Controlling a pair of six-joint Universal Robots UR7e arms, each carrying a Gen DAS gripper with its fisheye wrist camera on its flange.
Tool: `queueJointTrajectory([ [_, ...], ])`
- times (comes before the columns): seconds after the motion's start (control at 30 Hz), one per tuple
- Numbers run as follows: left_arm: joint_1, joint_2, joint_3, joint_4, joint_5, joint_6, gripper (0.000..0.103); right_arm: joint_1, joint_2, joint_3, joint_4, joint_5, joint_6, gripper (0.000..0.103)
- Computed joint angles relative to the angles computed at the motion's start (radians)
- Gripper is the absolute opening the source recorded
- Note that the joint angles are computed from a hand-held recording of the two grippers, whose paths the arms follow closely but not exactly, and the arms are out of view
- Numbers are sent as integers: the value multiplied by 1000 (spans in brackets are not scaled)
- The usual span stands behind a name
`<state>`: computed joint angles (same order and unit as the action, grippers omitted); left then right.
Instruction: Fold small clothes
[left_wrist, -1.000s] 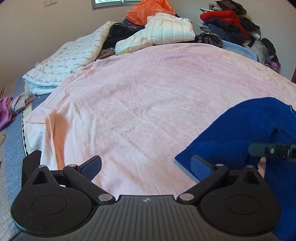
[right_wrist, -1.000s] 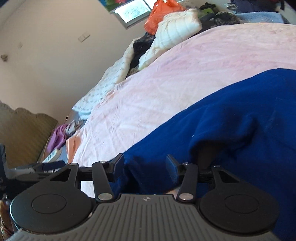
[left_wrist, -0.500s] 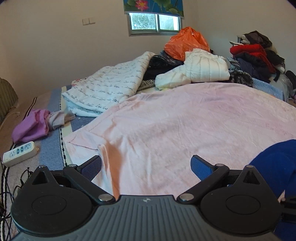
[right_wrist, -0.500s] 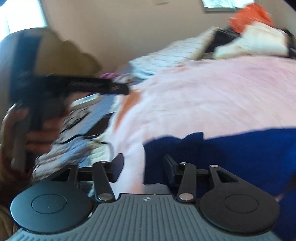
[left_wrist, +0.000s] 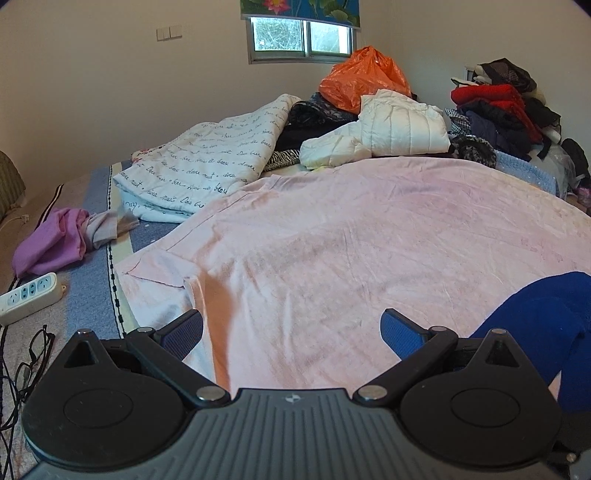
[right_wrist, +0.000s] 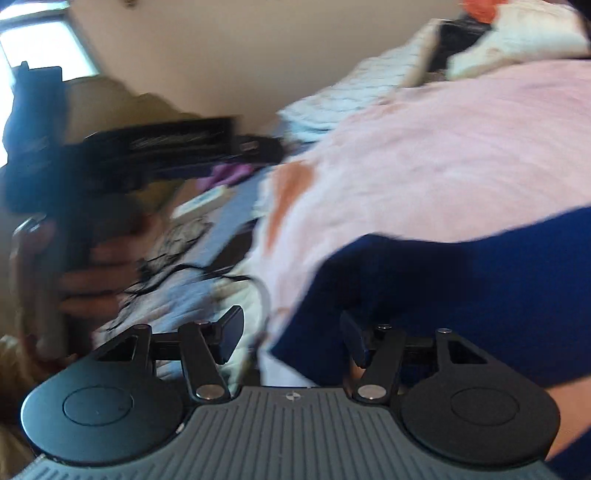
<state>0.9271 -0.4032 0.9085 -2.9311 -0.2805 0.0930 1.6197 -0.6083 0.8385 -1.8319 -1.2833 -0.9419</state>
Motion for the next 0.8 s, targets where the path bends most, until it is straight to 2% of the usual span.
queueJointTrajectory([
  [0.03,2,-1,-1,-1,7,-6,103,4,-21,29,-11,-3,-55,63],
  [0.07,4,-7,4,14,9,-29,103,7,-43,65,-57,-17,-72,64],
  [0.13,10,-32,33,71,-4,-109,103,12,-79,149,-242,-84,4,64],
  [0.17,12,-43,46,89,-14,-136,103,17,-94,187,-347,-134,14,66],
  [0.2,13,-49,54,102,-21,-153,103,23,-110,227,-451,-187,-17,66],
  [0.23,14,-50,57,108,-24,-158,103,31,-131,279,-556,-232,-91,66],
  [0.3,14,-43,49,106,-20,-146,103,52,-167,391,-765,-330,-300,66],
  [0.37,14,-41,47,115,-22,-148,103,59,-183,491,-938,-382,-510,63],
  [0.4,14,-44,50,116,-28,-152,103,61,-179,505,-965,-408,-583,63],
  [0.43,14,-47,54,122,-32,-159,103,63,-173,511,-977,-438,-613,63],
  [0.5,14,-51,58,124,-38,-164,103,66,-137,501,-1009,-480,-605,63],
  [0.63,11,-50,55,83,-25,-142,103,75,-87,480,-1032,-443,-462,64],
  [0.7,12,-55,61,72,-28,-143,103,99,-54,431,-940,-448,-342,68],
  [0.73,13,-58,63,66,-30,-140,103,99,-71,426,-835,-394,-302,68],
  [0.8,16,-61,66,75,-25,-149,103,79,-109,422,-668,-220,-277,70],
])
